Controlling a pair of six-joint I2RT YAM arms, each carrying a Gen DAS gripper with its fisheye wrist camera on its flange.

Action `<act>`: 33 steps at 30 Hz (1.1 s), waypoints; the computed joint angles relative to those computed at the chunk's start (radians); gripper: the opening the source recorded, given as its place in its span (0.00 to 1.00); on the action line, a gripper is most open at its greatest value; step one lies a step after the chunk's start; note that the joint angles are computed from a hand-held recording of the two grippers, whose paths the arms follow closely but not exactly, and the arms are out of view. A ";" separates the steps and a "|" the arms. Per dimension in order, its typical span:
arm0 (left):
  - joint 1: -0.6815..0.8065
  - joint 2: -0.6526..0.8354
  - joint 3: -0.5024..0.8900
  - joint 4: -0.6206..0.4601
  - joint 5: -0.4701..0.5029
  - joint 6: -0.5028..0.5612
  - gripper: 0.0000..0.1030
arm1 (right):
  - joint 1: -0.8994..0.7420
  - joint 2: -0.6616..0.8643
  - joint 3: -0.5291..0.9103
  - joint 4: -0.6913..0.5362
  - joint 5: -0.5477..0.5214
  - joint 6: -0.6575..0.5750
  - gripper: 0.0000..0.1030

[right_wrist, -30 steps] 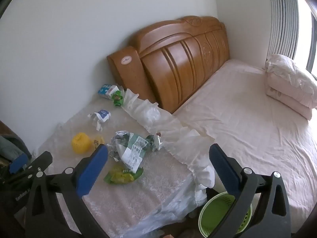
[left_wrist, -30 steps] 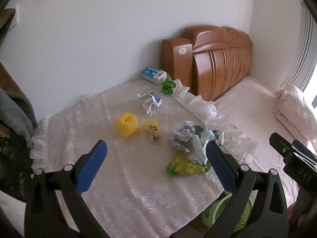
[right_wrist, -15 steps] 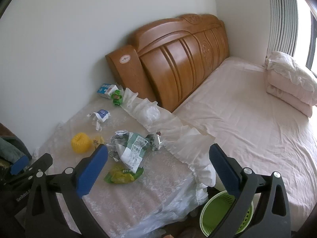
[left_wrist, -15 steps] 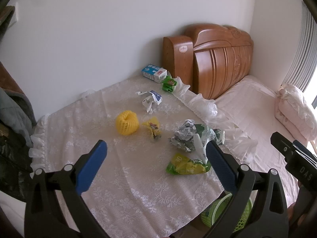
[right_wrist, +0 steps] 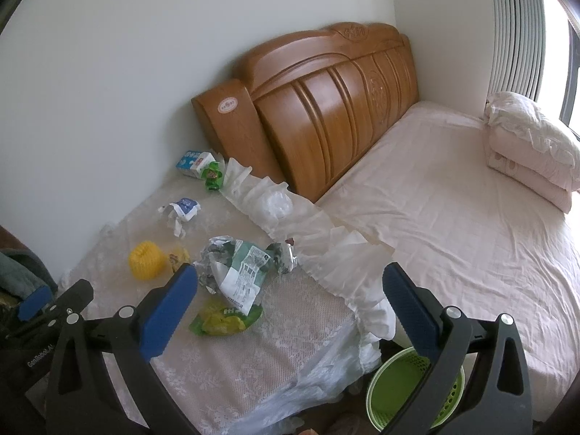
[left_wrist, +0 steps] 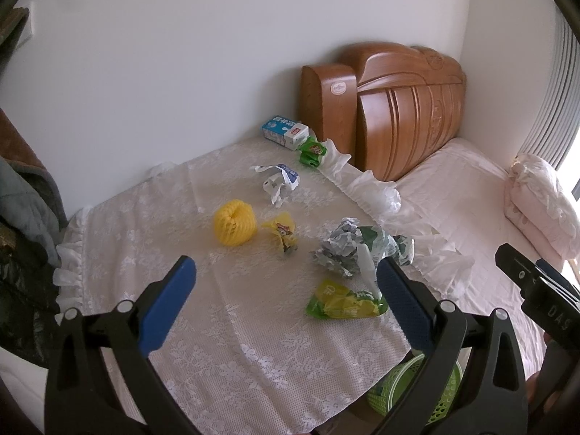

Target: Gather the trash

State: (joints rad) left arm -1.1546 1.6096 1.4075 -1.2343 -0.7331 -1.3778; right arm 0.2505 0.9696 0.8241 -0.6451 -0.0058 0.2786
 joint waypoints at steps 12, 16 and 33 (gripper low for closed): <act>0.013 -0.011 -0.003 0.004 0.011 0.010 0.93 | 0.002 0.011 0.002 0.001 0.004 0.000 0.98; 0.017 -0.016 -0.009 0.006 0.016 0.008 0.93 | 0.003 0.008 0.001 0.000 0.006 -0.001 0.98; 0.018 -0.029 -0.015 0.002 0.018 0.001 0.93 | 0.015 0.004 -0.006 0.004 0.019 0.002 0.98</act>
